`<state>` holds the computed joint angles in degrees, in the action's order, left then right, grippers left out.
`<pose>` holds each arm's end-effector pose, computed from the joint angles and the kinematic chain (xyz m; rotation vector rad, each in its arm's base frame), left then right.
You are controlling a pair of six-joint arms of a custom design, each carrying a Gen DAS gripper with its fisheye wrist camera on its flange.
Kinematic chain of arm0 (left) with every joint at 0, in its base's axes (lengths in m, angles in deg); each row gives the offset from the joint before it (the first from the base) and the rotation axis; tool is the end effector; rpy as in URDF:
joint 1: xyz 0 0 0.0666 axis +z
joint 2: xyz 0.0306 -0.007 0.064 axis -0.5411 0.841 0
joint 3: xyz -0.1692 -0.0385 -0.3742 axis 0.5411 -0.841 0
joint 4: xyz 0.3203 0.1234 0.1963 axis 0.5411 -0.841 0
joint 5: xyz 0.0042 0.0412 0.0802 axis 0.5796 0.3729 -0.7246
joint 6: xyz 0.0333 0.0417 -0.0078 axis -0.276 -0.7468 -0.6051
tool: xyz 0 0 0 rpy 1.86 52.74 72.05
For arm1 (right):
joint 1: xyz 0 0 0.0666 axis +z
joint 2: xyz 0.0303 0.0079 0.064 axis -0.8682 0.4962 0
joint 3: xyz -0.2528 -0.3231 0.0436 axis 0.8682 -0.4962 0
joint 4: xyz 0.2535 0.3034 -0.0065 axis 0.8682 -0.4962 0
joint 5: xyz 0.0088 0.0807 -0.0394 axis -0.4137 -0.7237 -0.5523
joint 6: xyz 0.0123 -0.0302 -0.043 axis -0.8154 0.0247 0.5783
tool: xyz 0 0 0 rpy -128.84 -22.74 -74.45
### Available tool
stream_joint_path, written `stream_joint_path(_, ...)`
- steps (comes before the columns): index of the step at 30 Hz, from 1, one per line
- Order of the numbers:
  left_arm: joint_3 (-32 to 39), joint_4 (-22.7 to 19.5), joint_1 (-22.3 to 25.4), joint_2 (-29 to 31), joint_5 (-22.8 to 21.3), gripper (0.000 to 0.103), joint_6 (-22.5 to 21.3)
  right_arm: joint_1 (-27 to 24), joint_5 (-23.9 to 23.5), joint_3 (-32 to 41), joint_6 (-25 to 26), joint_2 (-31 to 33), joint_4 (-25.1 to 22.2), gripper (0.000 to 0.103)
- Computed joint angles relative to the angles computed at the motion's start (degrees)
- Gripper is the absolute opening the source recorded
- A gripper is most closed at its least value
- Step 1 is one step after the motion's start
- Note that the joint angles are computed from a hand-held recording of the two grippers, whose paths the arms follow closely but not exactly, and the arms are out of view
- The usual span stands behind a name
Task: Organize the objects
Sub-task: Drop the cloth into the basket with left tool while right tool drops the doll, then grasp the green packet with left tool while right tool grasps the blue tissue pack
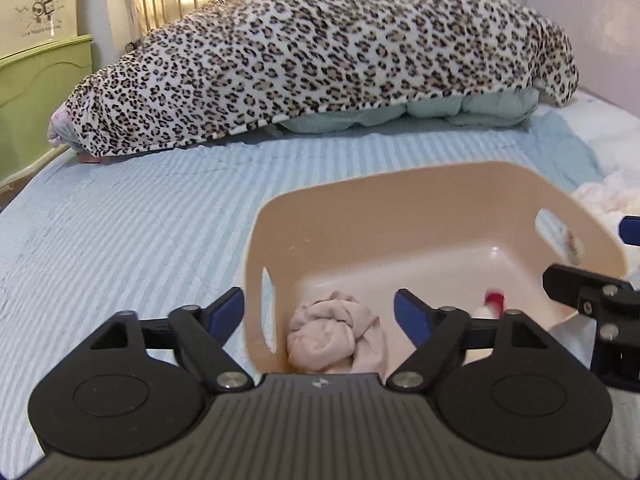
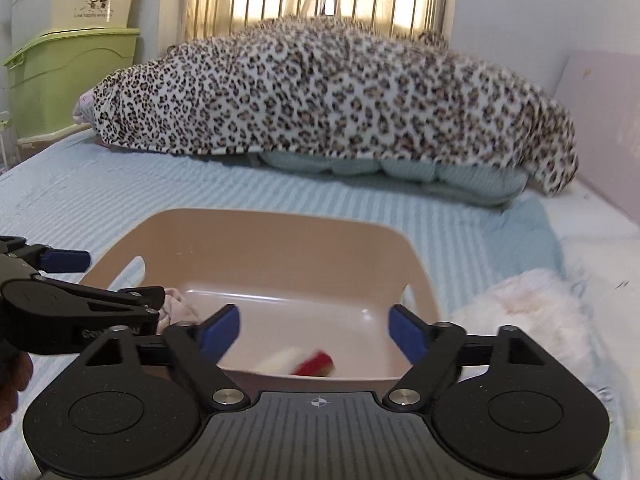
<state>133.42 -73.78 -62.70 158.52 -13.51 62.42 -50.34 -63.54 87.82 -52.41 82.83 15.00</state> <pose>0.4288 -0.2199 0.4911 -0.3961 2.2130 0.3367 0.4804 0.0944 0.5018 -0.6979 2.0704 0.2517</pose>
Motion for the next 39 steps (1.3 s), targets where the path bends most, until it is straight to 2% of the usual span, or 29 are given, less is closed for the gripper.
stream_joint_path(5, -0.02, -2.12, -2.45, -2.79, -2.74, 0.094, 1.61, -1.71, -2.69, -0.93, -1.39, -2.74, -0.86, 0.103)
stream_joint_path(8, -0.1, -4.52, -3.66, -4.16, -3.58, 0.094, 3.65, -2.46, -3.91, -1.8, -2.14, -3.99, -2.17, 0.103)
stream_joint_path(12, -1.35, -6.84, -4.36, -5.95, -1.99, 0.095, 5.53, -2.8, -3.3, -3.87, -0.75, -5.82, -2.89, 0.103)
stream_joint_path(19, -4.4, -10.13, -5.1, -6.9, -0.33, 0.095, 8.53, -3.5, -3.71, -6.64, -1.23, -7.12, -6.11, 0.103)
stream_joint_path(23, -5.81, -10.36, -4.94, -6.69, 1.42, 0.095, 8.7, -3.28, -3.57, -7.58, -0.5, -6.84, -7.91, 0.103)
stream_joint_path(30, -7.58, -10.0, -2.93, -5.13, 7.13, 0.095, 8.39, -2.22, -2.1, -8.67, 0.59, -5.65, -9.62, 0.103)
stream_joint_path(35, -8.65, -8.13, -1.35, -4.12, 8.77, 0.095, 8.57, -1.57, -1.82, -8.39, -0.43, -3.51, -10.75, 0.103)
stream_joint_path(39, -9.7, -5.72, 0.76, -3.42, 13.92, 0.095, 7.28, -0.93, -1.07, -8.34, -1.43, -1.97, -11.04, 0.103)
